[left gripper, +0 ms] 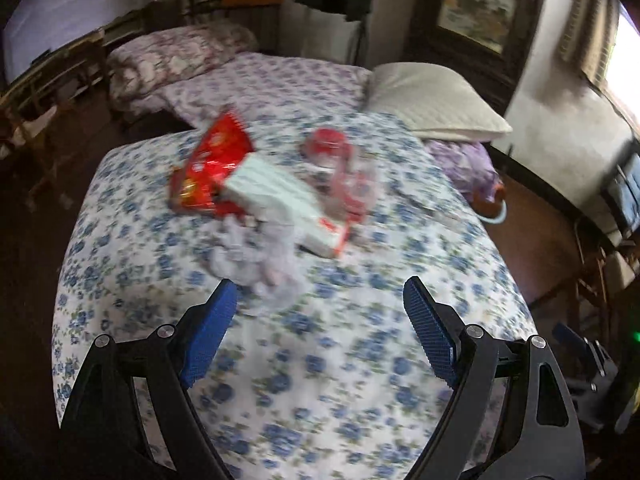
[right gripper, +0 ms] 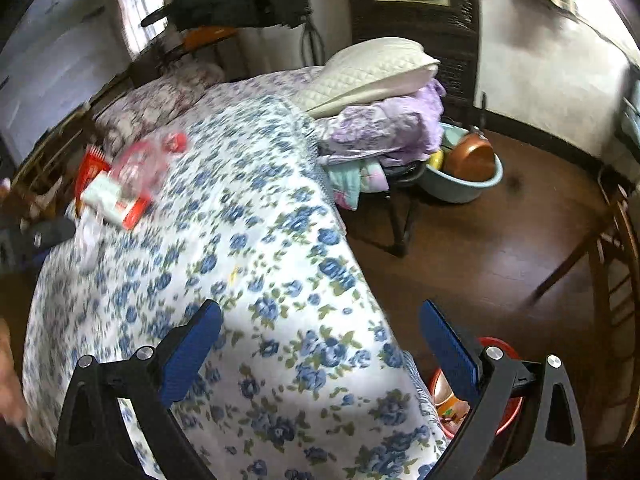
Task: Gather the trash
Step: 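Return both tools to the bed above the remaining trash, then grasp the clear plastic bag with the left tool while the right tool grasps the pink packet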
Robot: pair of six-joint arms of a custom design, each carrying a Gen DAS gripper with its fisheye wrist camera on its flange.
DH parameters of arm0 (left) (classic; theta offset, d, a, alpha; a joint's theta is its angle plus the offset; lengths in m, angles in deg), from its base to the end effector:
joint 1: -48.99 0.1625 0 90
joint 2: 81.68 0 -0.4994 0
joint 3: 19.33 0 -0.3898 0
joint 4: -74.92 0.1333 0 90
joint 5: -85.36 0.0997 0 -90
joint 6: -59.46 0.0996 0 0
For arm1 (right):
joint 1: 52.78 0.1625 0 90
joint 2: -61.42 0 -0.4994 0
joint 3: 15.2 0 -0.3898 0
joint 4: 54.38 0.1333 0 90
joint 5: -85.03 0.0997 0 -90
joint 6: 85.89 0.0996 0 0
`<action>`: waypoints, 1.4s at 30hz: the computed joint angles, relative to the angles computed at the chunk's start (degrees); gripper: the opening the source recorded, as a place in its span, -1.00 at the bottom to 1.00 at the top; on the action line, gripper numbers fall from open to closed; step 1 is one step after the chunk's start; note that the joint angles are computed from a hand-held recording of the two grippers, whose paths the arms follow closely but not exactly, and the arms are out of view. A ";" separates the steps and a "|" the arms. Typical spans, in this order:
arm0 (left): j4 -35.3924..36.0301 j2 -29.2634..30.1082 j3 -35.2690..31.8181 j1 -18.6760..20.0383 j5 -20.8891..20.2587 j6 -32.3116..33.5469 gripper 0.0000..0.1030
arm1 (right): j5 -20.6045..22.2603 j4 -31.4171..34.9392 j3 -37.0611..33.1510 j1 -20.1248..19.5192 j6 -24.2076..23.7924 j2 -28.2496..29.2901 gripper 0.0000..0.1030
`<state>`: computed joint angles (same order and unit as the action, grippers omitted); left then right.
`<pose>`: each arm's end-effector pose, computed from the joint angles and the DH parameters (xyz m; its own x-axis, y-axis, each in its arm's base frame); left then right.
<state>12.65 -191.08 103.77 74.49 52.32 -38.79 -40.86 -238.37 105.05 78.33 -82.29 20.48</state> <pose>-0.1338 -0.3040 0.4345 -0.7079 -0.4243 -0.5647 0.1661 0.6770 -0.7170 0.4289 -0.3775 0.0539 -0.7466 -0.3741 0.5501 -0.5903 0.7538 -0.2885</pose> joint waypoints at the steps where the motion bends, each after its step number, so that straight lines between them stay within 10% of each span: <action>1: 0.93 -0.59 -0.32 0.52 0.11 -1.06 0.60 | -0.16 -0.43 0.04 0.15 -0.78 0.11 0.88; 12: 6.61 -2.43 -1.12 2.70 -0.51 -6.81 0.60 | 0.30 -3.55 1.63 0.96 -5.44 -0.06 0.88; 19: -9.28 -1.86 1.03 9.03 3.22 6.03 0.59 | 0.86 -3.39 1.36 1.00 -6.59 0.08 0.88; 22: -10.98 -0.69 1.22 11.30 3.80 5.71 0.28 | 0.41 -4.28 1.33 1.00 -7.36 0.44 0.88; 24: -12.62 -0.19 1.48 11.99 3.30 7.96 -0.31 | -0.40 -4.57 1.33 0.99 -7.76 0.61 0.88; 26: -10.10 -0.33 1.45 10.99 3.66 6.81 -0.58 | -0.58 -4.61 1.28 0.83 -7.48 0.60 0.88; 35: 25.44 -6.05 -5.33 -7.24 0.93 -26.29 -0.60 | 2.99 -3.16 0.35 0.25 -4.30 0.03 0.88; 42: 30.05 -8.78 -7.17 -8.52 -0.34 -32.31 -0.60 | 9.89 5.50 -9.91 1.96 -2.38 3.37 0.88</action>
